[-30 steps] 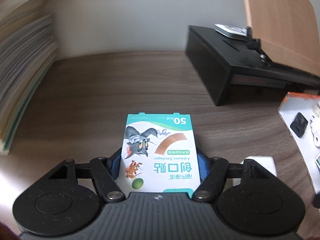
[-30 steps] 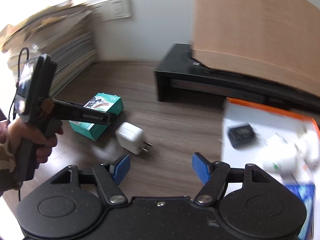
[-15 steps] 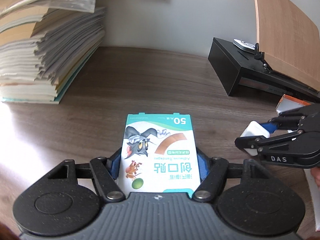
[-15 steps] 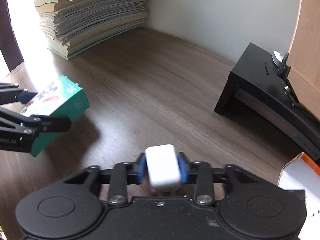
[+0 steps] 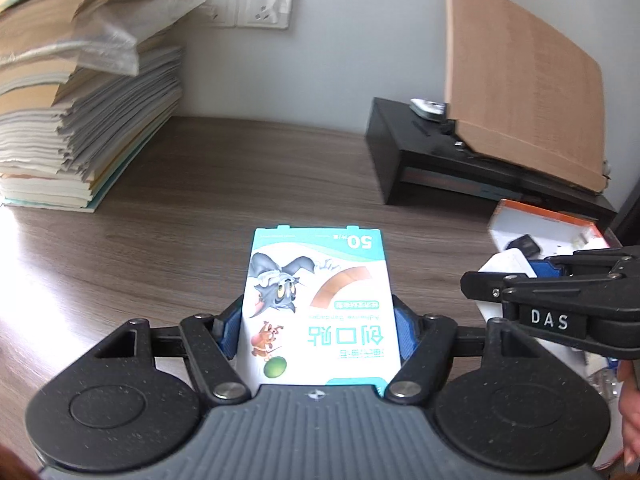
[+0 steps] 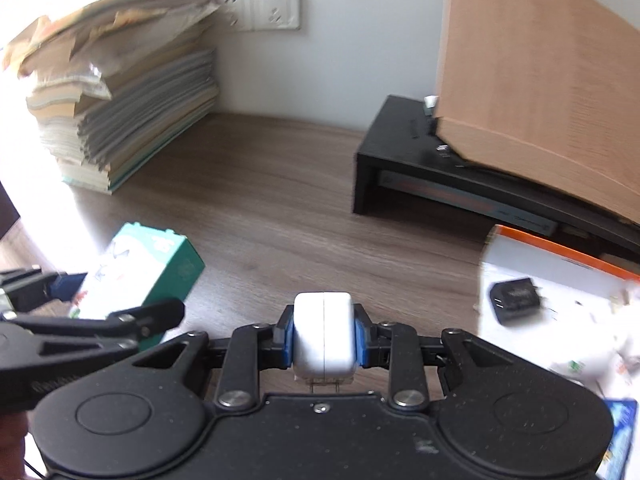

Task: Organize rigid objects
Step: 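Carry the bandage box and white plug over the white box with both tools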

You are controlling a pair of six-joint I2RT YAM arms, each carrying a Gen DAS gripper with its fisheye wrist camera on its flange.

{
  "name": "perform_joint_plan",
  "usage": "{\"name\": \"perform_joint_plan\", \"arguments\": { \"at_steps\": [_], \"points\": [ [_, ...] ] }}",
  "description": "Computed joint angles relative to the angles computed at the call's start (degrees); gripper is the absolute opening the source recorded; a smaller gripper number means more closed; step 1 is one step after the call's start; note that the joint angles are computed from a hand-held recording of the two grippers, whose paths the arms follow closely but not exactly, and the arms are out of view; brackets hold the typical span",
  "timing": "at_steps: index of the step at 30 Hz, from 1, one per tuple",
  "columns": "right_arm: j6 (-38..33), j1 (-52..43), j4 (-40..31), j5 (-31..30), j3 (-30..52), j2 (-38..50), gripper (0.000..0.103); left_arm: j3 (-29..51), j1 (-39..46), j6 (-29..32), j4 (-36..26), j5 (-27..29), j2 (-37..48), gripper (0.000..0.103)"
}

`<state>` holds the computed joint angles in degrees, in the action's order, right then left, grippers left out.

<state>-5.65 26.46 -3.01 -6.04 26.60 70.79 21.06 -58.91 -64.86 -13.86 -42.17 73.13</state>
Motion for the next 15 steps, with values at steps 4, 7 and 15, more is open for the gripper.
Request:
{"name": "perform_joint_plan", "arguments": {
  "at_steps": [4,7,15],
  "points": [
    [-5.2,-10.2,-7.8,-5.2,-2.8,-11.9,0.035,8.9,-7.6,-6.9,-4.0,-3.5,9.3,0.071],
    [-12.2,-23.1,-15.4,-12.8,-2.7,-18.3,0.035,15.5,-11.3,-9.9,-5.8,-4.2,15.2,0.071],
    [-43.2,-65.9,-29.1,-34.6,2.6,-12.4,0.034,35.2,-16.9,-11.3,-11.5,-6.0,29.8,0.071]
  ]
}}
